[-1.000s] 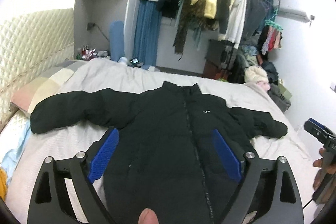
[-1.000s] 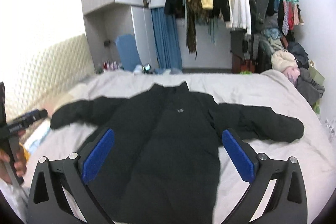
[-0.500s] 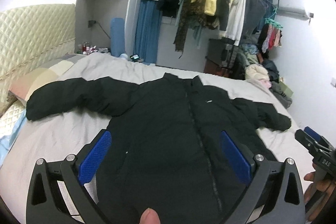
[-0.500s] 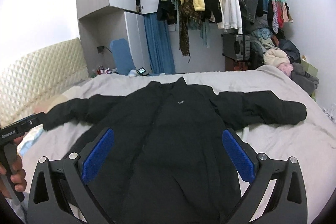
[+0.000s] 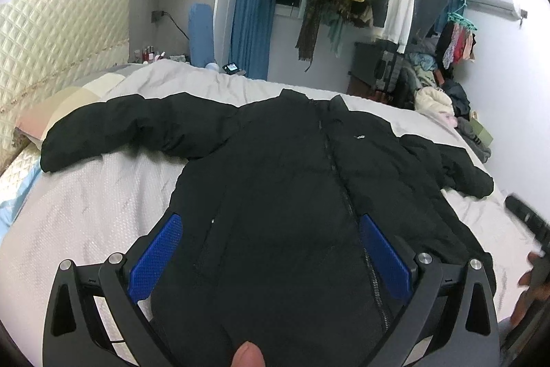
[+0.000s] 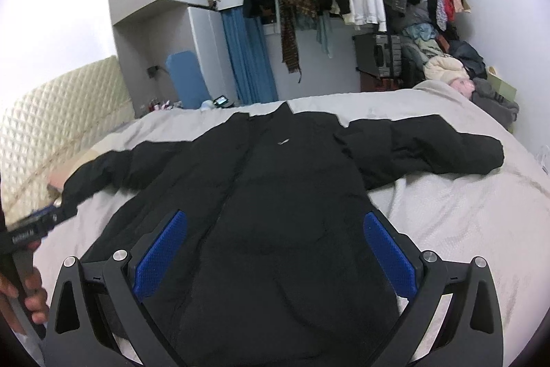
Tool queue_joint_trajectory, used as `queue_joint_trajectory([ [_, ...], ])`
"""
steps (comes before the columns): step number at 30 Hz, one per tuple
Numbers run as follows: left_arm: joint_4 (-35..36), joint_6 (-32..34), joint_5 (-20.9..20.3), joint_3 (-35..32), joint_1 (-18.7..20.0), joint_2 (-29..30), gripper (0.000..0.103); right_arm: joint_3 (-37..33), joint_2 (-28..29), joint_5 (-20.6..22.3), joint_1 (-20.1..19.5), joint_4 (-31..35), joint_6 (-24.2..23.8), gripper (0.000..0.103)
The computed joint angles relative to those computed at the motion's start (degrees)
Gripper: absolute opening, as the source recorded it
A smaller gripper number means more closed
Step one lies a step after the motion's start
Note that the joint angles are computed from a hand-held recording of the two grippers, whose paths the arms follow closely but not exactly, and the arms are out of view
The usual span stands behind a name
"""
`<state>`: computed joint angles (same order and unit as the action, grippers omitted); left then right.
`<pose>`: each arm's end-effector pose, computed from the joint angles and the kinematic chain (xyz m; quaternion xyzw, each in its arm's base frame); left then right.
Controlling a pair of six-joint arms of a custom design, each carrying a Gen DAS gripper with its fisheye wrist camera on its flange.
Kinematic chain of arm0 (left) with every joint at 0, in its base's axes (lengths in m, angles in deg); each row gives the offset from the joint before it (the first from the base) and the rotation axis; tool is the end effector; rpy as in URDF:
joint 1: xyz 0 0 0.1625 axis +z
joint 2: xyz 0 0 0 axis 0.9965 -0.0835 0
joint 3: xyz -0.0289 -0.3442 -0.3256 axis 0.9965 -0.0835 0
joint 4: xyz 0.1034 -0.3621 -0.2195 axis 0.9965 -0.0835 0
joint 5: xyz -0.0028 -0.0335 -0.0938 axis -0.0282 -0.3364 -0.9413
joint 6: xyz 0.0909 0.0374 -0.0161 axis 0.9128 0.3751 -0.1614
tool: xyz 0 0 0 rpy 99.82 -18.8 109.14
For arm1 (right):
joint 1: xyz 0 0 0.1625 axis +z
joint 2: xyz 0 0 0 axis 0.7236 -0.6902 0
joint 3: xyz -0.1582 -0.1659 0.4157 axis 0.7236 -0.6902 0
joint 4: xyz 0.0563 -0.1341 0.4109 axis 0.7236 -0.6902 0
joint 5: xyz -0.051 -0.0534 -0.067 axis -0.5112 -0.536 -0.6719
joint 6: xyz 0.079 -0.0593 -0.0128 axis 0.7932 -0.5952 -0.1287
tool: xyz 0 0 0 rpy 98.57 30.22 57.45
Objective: Fold large clothes
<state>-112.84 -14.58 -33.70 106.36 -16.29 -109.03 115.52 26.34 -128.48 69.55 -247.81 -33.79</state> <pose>-0.0807 -0.7084 0.4010 0.2430 0.8675 -0.3717 0.2242 0.3592 -0.6051 0.1344 0.0810 -0.8000 0.5072 0.3100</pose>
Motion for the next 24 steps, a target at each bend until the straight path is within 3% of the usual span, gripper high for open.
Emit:
queue_joint_trajectory([
  [7, 0.5, -0.6, 0.4, -0.4, 0.2, 1.2, 0.103, -0.3, -4.4, 0.2, -3.3, -1.0, -2.0, 0.103],
  [11, 0.7, -1.5, 0.6, -0.6, 0.3, 1.8, 0.103, 0.3, -6.7, 3.5, -6.7, -3.0, -4.3, 0.103],
  [19, 2.3, -2.7, 1.7, -2.1, 0.1, 3.5, 0.103, 2.3, -12.3, 10.0, -16.1, 0.2, 4.4, 0.103],
  [24, 2.8, -4.6, 2.2, -4.0, 0.6, 5.4, 0.103, 3.8, -15.1, 14.1, -22.2, 0.7, 13.2, 0.103],
])
